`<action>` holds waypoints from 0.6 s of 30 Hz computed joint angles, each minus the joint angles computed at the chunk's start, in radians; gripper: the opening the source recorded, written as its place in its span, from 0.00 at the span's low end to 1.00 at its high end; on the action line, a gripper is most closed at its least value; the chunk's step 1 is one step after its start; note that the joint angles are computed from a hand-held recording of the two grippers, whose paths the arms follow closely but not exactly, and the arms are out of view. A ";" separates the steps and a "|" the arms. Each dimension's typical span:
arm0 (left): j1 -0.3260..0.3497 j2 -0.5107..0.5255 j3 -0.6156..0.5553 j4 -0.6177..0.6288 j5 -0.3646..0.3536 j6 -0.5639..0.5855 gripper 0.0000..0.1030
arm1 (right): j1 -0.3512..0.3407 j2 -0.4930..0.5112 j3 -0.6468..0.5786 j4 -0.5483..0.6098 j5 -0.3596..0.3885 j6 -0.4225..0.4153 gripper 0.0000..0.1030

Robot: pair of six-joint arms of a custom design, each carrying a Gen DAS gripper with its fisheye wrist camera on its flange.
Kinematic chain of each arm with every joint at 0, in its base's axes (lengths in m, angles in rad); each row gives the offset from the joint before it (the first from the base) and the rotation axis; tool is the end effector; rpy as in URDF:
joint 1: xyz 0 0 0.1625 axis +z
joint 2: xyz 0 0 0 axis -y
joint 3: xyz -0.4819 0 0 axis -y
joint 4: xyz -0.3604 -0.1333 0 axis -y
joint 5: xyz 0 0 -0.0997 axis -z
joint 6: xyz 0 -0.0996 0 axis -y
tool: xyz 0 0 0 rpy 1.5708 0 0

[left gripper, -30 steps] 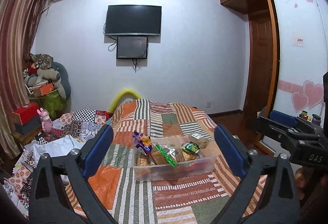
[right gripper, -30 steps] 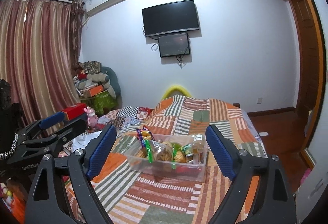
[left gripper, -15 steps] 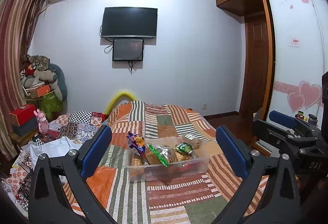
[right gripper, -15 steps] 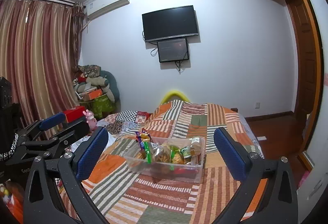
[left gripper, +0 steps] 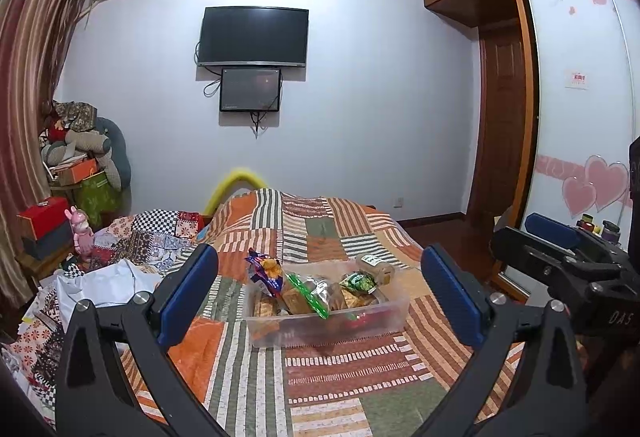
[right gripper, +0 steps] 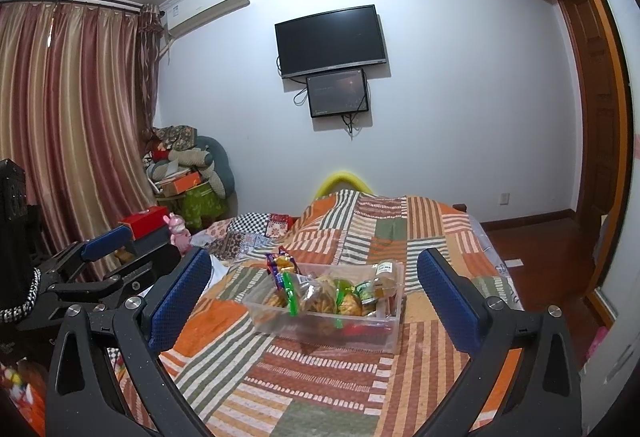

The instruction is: Organize snacks

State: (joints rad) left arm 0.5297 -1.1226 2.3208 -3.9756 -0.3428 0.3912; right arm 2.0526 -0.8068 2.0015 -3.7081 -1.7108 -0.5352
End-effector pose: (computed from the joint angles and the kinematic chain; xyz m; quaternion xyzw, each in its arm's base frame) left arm -0.2363 -0.4015 0.3424 0.1953 0.7223 -0.5909 0.3016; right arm 0.3858 -0.4800 0.1980 0.4050 -0.7918 0.4511 0.0744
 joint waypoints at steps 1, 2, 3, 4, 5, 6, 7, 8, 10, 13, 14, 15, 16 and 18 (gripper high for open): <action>0.000 0.001 -0.001 -0.002 0.002 0.002 1.00 | 0.001 -0.002 0.001 0.000 0.000 -0.001 1.00; 0.001 0.002 -0.001 -0.003 0.004 0.003 1.00 | 0.001 -0.001 -0.001 0.001 0.000 -0.001 1.00; 0.004 0.002 -0.004 0.001 0.003 0.002 1.00 | 0.001 -0.001 0.001 0.000 0.000 -0.002 1.00; 0.005 0.002 -0.004 0.005 0.002 -0.002 1.00 | 0.002 -0.002 0.001 0.000 -0.002 -0.002 1.00; 0.006 0.002 -0.004 0.009 0.003 -0.007 1.00 | 0.001 -0.001 0.001 0.000 -0.002 -0.002 1.00; 0.007 0.002 -0.004 0.011 0.004 -0.010 1.00 | 0.002 -0.001 0.001 0.002 -0.003 -0.002 1.00; 0.007 0.003 -0.005 0.007 0.006 -0.008 1.00 | 0.003 -0.003 0.001 0.004 -0.004 -0.001 1.00; 0.007 0.001 -0.005 0.006 0.007 -0.010 1.00 | 0.003 -0.002 0.000 0.004 -0.004 0.000 1.00; 0.008 -0.002 -0.003 0.011 0.004 -0.017 1.00 | 0.003 -0.003 0.000 0.009 -0.003 0.000 1.00; 0.009 -0.001 -0.005 0.003 0.007 -0.012 1.00 | 0.004 -0.003 0.001 0.011 -0.005 0.000 1.00; 0.009 -0.001 -0.004 0.003 0.007 -0.014 1.00 | 0.005 -0.005 0.002 0.012 -0.005 0.001 1.00; 0.009 -0.001 -0.003 0.004 0.006 -0.015 1.00 | 0.005 -0.005 0.002 0.013 -0.006 0.001 1.00; 0.010 0.000 -0.005 0.005 0.006 -0.016 1.00 | 0.005 -0.005 0.002 0.012 -0.006 0.001 1.00; 0.011 0.001 -0.005 0.007 0.005 -0.018 1.00 | 0.005 -0.005 0.001 0.012 -0.006 0.002 1.00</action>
State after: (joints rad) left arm 0.5410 -1.1213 2.3155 -3.9686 -0.3382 0.3729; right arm 2.0578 -0.8115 2.0029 -3.6957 -1.7165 -0.5332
